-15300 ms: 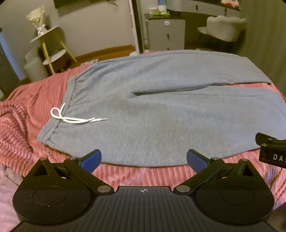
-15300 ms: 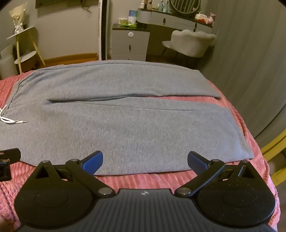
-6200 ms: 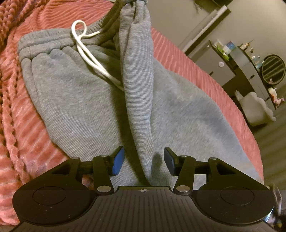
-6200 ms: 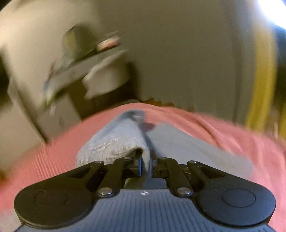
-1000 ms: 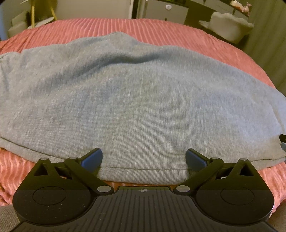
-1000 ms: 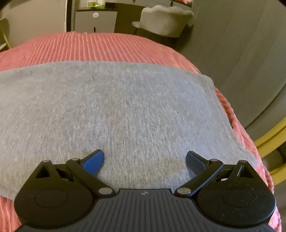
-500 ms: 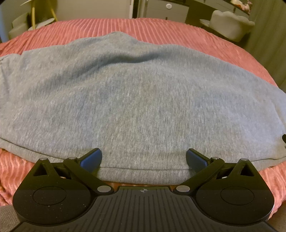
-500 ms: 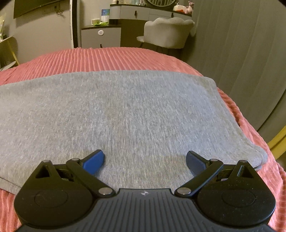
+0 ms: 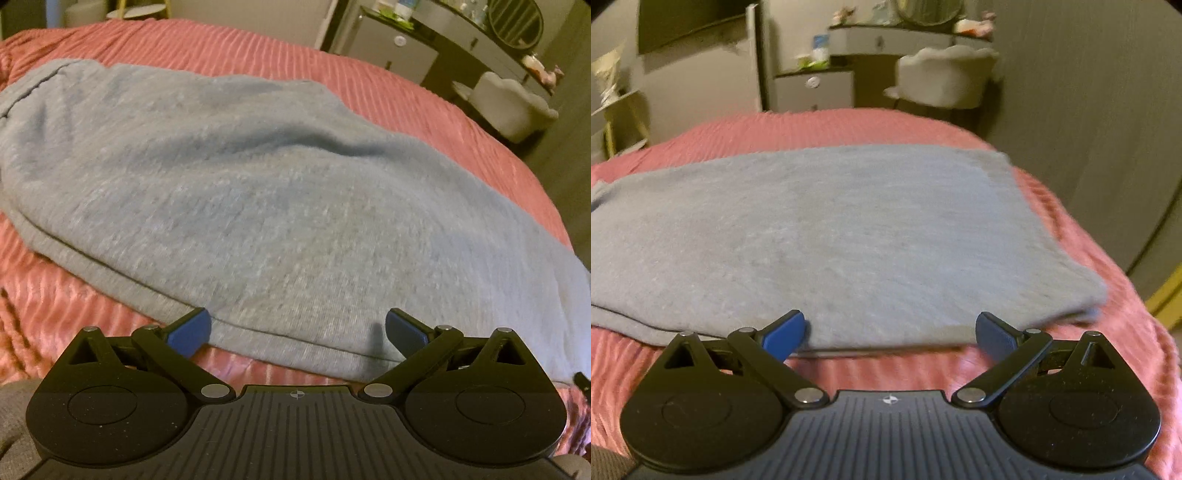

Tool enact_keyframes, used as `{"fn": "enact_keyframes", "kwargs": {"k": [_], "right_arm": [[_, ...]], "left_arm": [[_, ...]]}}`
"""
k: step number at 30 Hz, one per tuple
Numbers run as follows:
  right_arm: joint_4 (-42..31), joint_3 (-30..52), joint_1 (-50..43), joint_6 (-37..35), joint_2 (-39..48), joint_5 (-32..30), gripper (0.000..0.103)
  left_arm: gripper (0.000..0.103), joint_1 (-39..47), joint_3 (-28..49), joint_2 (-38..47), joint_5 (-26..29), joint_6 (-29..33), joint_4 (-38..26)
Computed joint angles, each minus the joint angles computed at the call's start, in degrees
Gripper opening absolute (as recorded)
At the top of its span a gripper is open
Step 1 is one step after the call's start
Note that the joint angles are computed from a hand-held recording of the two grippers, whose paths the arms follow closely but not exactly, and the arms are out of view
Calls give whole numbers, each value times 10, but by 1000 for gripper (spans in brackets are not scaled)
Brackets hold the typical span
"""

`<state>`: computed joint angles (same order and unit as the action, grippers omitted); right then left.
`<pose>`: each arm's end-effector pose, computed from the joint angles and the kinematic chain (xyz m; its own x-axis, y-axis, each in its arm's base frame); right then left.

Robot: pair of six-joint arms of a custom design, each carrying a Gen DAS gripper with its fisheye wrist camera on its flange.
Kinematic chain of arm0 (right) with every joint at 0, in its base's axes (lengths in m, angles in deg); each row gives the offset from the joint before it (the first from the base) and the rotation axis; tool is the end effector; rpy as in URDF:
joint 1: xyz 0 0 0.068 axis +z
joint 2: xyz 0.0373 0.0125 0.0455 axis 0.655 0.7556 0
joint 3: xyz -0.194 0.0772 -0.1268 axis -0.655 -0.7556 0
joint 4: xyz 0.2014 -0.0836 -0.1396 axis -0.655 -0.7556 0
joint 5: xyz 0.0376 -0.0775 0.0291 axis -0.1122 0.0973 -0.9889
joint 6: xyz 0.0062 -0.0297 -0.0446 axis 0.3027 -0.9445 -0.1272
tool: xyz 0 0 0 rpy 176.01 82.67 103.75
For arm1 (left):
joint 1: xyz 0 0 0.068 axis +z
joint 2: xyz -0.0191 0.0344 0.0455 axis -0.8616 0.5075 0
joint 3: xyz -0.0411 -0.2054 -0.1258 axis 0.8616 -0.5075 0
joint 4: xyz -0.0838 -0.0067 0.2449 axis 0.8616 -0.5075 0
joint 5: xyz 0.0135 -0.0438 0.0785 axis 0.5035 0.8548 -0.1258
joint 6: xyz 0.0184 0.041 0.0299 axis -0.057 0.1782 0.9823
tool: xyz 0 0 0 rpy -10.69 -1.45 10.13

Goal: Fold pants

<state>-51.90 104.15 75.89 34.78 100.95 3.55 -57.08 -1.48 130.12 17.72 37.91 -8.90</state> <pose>0.1782 0.0999 0.1165 -0.6708 0.1729 -0.7212 0.2709 0.9624 -0.0213 0.3246 0.0077 0.1271 -0.8361 -0.2422 -0.4923 -0.1300 0.9592 -0.2512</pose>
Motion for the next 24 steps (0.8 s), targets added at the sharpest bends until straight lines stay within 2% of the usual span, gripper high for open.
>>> {"fn": "enact_keyframes", "kwargs": {"k": [2, 4, 7, 9, 11, 13, 15, 17, 18, 20, 23, 24], "right_arm": [[-7, -33, -12, 51, -57, -4, 98], [-10, -84, -48, 134, -152, -22, 98], [-22, -175, -142, 235, -340, -96, 98], [-50, -216, -197, 267, -457, -146, 98], [-60, -229, -223, 278, -500, -169, 98], [-50, -228, -231, 280, -492, -179, 96], [-20, -226, -237, 270, -478, -197, 94], [42, -210, -219, 264, -413, -196, 94], [87, -193, -204, 264, -354, -187, 94], [143, -169, -182, 261, -279, -173, 94], [227, -134, -165, 257, -179, -183, 94], [237, -128, -157, 258, -169, -183, 94]], "left_arm": [[103, -13, 3, 4, -19, 1, 1], [103, -26, 1, 10, -30, 17, 9], [103, -43, 3, 19, -56, 31, 11], [103, -49, 0, 17, -54, 42, 15], [103, -52, -3, 16, -50, 50, 16], [103, -52, -2, 17, -50, 50, 16], [103, -39, -11, 3, -3, 50, 28], [103, -26, -24, -13, 46, 44, 54], [103, -21, -19, -15, 67, 39, 64], [103, -18, 7, -6, 75, 17, 69], [103, -20, 61, 26, 58, -9, 74], [103, -22, 82, 43, 53, -15, 76]]}}
